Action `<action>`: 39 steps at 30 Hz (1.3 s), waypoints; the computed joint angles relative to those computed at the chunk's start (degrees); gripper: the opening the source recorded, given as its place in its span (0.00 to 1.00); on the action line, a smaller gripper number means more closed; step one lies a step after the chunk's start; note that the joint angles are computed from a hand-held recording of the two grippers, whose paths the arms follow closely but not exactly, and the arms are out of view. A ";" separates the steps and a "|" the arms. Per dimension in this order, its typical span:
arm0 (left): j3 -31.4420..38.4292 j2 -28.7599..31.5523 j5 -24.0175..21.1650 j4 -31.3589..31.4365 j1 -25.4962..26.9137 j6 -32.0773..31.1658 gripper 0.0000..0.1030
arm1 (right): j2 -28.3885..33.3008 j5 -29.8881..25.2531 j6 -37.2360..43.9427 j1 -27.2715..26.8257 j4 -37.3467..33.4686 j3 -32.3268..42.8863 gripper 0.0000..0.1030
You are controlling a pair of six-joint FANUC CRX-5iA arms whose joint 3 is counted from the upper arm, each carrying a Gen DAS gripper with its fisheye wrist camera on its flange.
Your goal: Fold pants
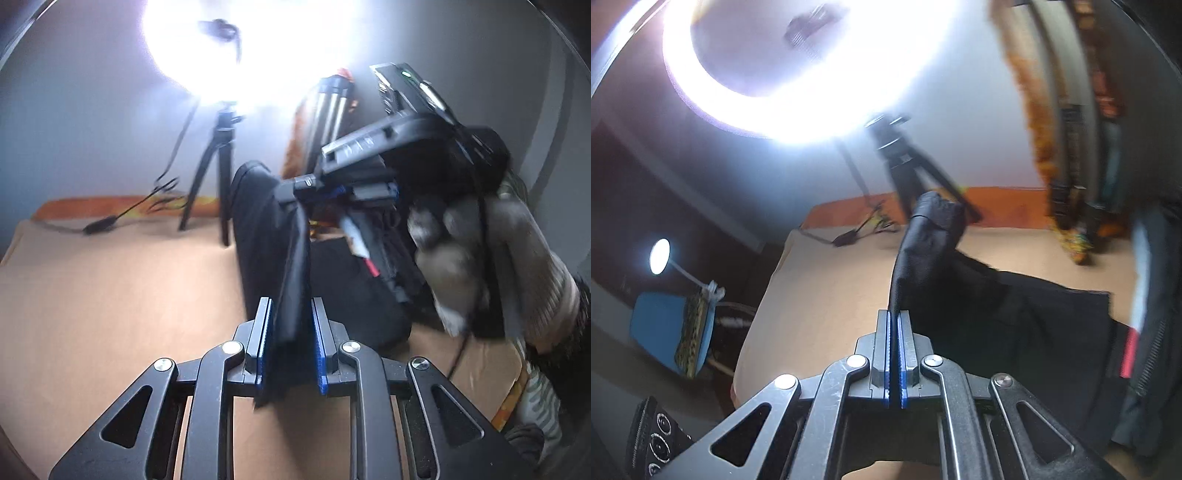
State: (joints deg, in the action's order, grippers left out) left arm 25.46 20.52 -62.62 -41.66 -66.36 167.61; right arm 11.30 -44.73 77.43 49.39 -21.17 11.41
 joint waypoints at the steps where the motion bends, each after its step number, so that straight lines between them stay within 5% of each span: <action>1: -0.31 -0.17 -0.76 -0.61 -0.75 0.66 0.18 | 1.26 -1.07 0.56 0.29 -0.52 1.67 0.01; 14: 5.88 4.24 -6.88 -8.53 -6.75 -1.50 0.18 | 9.05 -6.69 0.82 3.03 2.10 10.74 0.01; 19: 4.39 4.72 -2.52 -0.72 -1.69 -5.05 0.18 | 9.41 -7.40 1.71 2.99 1.68 11.31 0.01; 31: 7.08 9.68 1.33 2.71 2.78 -10.95 0.18 | 9.23 -9.08 2.02 2.33 2.08 11.83 0.01; 39: 8.64 13.49 -6.73 9.21 4.32 -15.37 0.18 | 9.36 -8.14 2.09 2.32 1.45 11.17 0.00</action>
